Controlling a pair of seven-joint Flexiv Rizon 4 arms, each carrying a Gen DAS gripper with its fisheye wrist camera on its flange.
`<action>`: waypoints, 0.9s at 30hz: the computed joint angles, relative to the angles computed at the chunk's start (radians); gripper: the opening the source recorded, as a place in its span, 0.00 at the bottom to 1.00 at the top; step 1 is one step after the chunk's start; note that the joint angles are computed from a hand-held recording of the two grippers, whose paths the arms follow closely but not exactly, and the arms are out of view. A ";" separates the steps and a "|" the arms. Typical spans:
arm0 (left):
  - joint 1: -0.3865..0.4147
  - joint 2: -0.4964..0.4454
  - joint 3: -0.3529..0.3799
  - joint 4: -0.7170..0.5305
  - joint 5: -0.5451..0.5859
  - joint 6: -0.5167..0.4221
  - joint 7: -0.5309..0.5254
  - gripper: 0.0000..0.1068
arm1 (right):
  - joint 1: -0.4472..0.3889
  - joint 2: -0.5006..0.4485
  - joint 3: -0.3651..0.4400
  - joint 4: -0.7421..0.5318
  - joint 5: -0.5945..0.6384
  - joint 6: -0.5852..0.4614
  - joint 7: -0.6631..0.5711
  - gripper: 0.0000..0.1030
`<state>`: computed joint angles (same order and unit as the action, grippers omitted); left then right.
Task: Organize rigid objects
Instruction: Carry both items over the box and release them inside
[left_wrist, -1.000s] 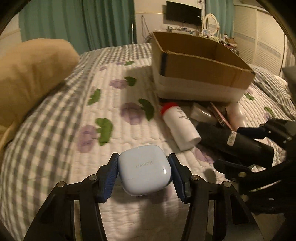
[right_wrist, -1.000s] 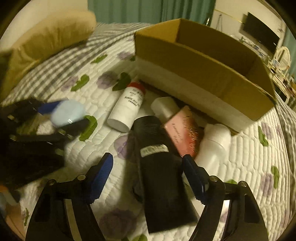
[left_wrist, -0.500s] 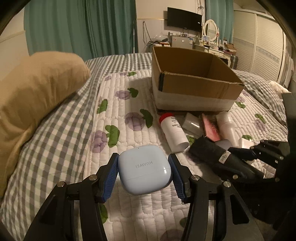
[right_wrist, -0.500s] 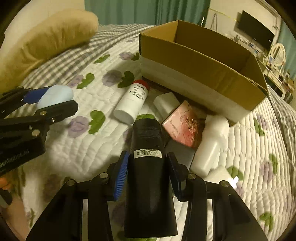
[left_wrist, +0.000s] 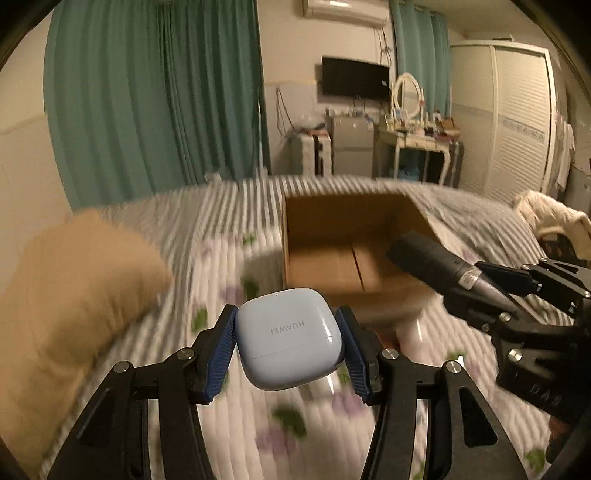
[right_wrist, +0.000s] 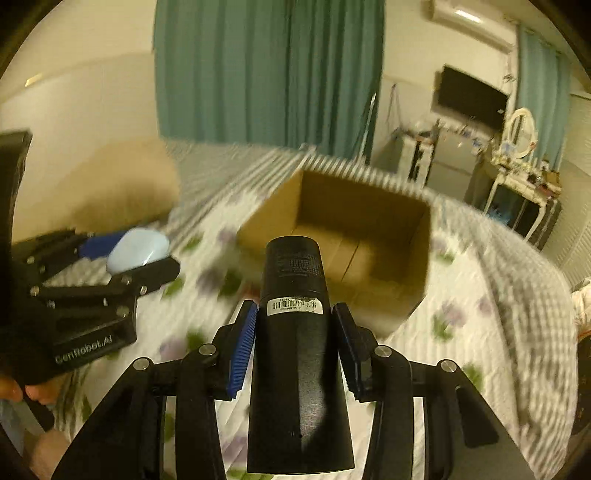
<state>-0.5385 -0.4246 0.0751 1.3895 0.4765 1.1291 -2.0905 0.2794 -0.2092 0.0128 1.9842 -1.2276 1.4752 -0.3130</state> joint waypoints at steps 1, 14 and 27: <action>0.005 -0.025 -0.006 -0.050 -0.006 -0.010 0.015 0.51 | -0.008 -0.002 -0.005 -0.018 0.014 0.006 -0.012 0.41; 0.028 -0.473 0.000 -0.712 -0.215 -0.258 0.232 0.51 | -0.016 -0.265 -0.031 -0.374 0.444 -0.045 -0.295 0.41; 0.032 -0.593 0.002 -0.835 -0.290 -0.312 0.324 0.54 | 0.009 -0.410 -0.055 -0.490 0.699 -0.018 -0.502 0.46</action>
